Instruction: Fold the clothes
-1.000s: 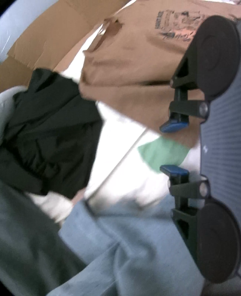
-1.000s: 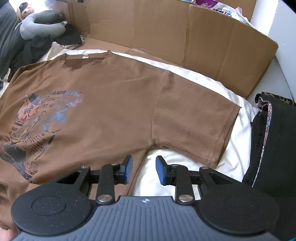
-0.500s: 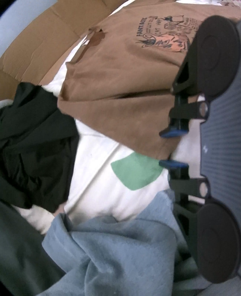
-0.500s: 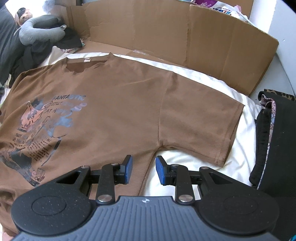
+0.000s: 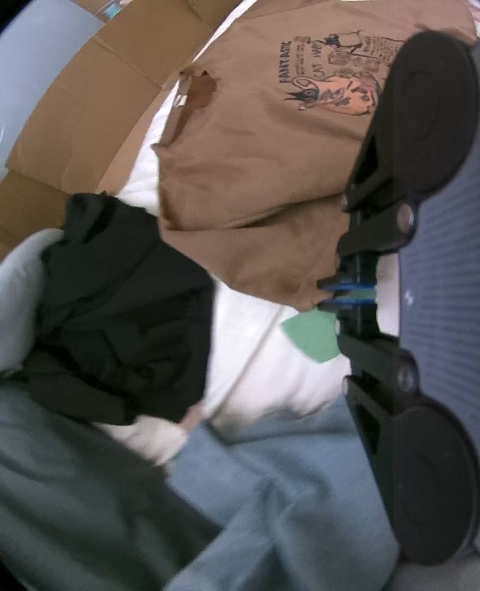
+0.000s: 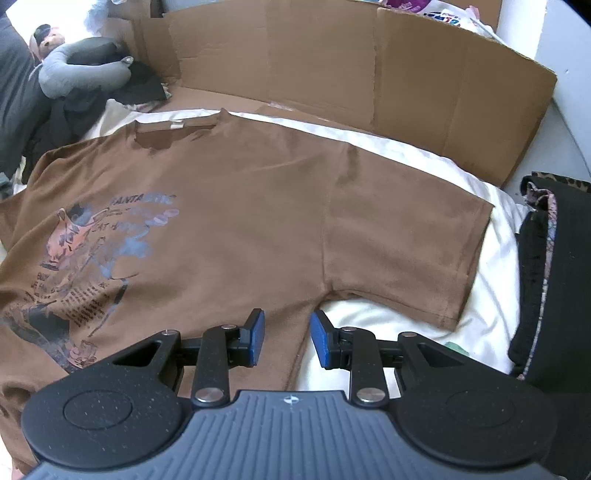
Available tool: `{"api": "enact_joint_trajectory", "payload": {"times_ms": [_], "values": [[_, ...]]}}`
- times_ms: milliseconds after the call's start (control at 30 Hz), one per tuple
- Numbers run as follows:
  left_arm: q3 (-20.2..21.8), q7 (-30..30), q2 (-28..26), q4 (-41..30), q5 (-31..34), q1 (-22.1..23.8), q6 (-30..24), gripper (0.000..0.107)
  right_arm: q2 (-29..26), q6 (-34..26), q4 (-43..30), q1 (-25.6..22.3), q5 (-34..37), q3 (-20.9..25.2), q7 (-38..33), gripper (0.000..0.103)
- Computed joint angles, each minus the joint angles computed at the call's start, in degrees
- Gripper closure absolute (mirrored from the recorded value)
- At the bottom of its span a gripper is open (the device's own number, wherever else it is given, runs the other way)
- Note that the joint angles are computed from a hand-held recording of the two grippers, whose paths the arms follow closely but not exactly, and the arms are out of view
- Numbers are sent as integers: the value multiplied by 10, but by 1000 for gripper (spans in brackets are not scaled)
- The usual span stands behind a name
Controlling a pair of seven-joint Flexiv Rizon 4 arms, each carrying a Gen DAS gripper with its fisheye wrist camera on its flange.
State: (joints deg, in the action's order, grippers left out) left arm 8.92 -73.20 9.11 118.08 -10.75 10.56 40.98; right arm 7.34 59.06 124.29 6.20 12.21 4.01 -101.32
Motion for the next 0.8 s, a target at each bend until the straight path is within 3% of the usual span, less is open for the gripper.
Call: {"api": "enact_joint_trajectory", "payload": {"times_ms": [500, 800], "values": [[-3, -62, -87, -138, 133, 35, -11, 103, 0, -11, -2, 6, -12, 5, -8, 69], [5, -90, -140, -179, 189, 36, -23, 103, -1, -20, -5, 10, -18, 7, -20, 69]]}}
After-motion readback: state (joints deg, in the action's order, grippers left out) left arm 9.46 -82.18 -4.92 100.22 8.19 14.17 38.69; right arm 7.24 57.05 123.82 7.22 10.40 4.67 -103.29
